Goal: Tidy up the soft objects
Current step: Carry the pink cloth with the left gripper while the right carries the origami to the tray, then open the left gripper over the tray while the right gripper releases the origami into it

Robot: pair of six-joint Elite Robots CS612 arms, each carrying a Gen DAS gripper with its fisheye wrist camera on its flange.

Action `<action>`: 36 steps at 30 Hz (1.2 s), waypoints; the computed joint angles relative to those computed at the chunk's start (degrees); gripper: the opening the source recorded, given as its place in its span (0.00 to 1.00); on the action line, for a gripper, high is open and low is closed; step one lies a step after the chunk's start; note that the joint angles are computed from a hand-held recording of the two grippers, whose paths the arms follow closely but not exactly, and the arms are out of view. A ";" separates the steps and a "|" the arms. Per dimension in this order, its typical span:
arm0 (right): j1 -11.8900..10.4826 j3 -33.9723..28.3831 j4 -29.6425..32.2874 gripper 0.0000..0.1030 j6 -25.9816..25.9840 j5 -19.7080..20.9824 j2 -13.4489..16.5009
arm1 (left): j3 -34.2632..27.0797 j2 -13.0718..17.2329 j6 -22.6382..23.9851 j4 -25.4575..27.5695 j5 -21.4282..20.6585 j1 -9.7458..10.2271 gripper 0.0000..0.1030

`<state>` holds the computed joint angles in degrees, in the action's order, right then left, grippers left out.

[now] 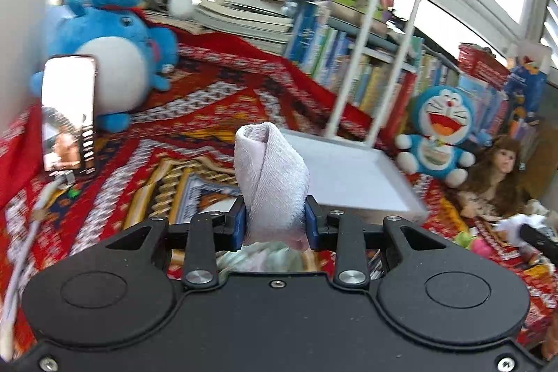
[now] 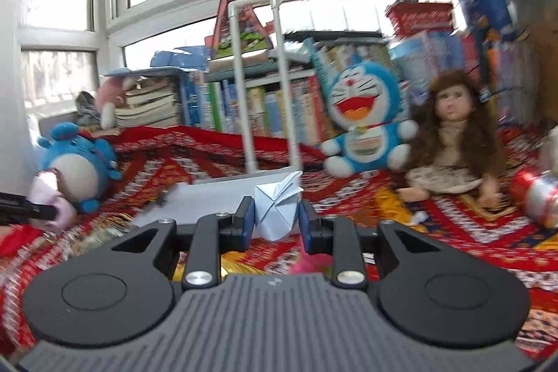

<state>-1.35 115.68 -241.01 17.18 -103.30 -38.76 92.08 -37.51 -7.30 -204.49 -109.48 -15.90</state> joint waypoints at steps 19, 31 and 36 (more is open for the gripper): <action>-4.30 -16.09 37.86 0.31 2.70 17.00 -1.82 | -25.61 6.58 1.16 43.98 -6.88 -3.80 0.30; -4.69 -21.89 46.74 0.32 7.24 18.12 1.54 | -33.14 12.01 -1.18 48.87 -7.40 -4.52 0.32; -4.63 -23.04 49.05 0.32 7.34 18.48 2.24 | -34.24 12.59 -0.01 51.42 -6.07 -4.90 0.32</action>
